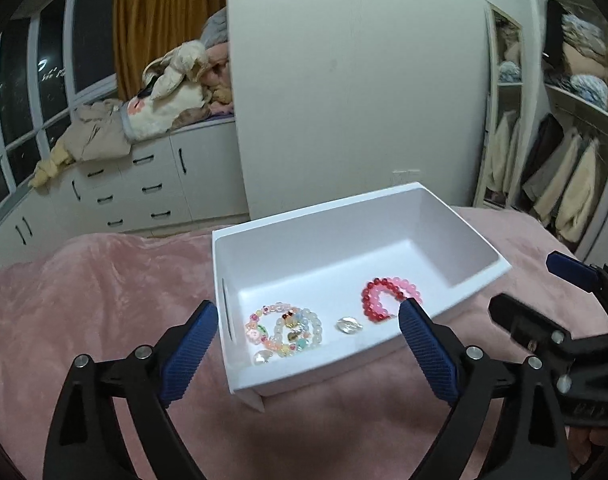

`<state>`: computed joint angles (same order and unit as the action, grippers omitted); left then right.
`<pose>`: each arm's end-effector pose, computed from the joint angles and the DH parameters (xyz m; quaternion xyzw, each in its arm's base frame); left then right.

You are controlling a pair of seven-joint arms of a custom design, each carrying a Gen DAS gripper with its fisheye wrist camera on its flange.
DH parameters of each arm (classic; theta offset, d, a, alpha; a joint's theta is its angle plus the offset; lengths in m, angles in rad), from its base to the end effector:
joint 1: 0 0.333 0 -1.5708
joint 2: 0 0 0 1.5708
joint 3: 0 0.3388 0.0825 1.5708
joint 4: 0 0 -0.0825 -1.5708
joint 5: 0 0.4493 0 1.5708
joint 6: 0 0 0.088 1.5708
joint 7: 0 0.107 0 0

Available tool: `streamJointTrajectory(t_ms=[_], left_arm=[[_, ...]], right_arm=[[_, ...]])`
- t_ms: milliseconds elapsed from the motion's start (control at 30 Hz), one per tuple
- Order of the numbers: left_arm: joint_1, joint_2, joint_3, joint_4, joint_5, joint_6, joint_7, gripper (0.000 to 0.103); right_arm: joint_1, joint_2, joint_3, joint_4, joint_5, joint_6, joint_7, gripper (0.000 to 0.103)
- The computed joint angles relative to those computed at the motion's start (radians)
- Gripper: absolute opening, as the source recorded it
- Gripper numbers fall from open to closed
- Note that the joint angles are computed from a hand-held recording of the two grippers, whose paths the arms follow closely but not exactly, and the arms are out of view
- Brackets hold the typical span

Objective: Organize jewelry

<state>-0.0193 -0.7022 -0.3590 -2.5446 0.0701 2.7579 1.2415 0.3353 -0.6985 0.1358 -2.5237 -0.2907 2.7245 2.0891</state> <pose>0.4083 -0.1905 0.5866 -0.5920 0.6747 -0.3171 0.3063 0.3836 0.2189 0.6091 -0.6843 0.5746 -0.2698 0.3589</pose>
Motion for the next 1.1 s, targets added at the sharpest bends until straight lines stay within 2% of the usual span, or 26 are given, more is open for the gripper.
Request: streamJointTrajectory(t_ms=[67,133,167,333,433,500,700,933,1100], left_arm=[[0.004,-0.023,-0.016,-0.003,0.009,-0.033,-0.011,0.094],[0.050,-0.068,-0.064,-0.010,0.041,-0.061,-0.076,0.094],[0.052,-0.079,-0.065,-0.013,0.046,-0.066,-0.090,0.094],[-0.009,-0.117,-0.007,-0.035,0.020,-0.081,-0.073,0.097],[-0.067,-0.105,0.035,-0.029,-0.001,-0.109,0.004,0.097],[-0.099,-0.101,0.052,-0.035,-0.016,-0.099,0.057,0.097],[-0.106,-0.099,0.022,-0.040,-0.019,-0.080,0.116,0.097],[-0.085,-0.085,-0.014,-0.030,-0.020,-0.077,0.098,0.098],[-0.079,-0.074,-0.012,-0.024,-0.011,-0.088,0.096,0.097]], right_arm=[[0.009,-0.025,-0.003,-0.015,0.008,-0.013,-0.003,0.098],[0.017,-0.049,-0.005,-0.031,0.014,-0.026,-0.004,0.098],[0.022,-0.059,-0.007,-0.038,0.017,-0.037,-0.011,0.098],[0.029,-0.138,0.006,-0.074,0.013,-0.102,-0.023,0.098],[0.040,-0.197,0.001,-0.102,0.017,-0.140,-0.032,0.098],[0.037,-0.227,0.000,-0.114,0.017,-0.169,-0.034,0.098],[0.025,-0.302,0.004,-0.143,0.018,-0.236,-0.030,0.098],[0.011,-0.337,-0.001,-0.165,0.019,-0.242,-0.010,0.098],[0.006,-0.330,-0.005,-0.166,0.023,-0.239,-0.003,0.098]])
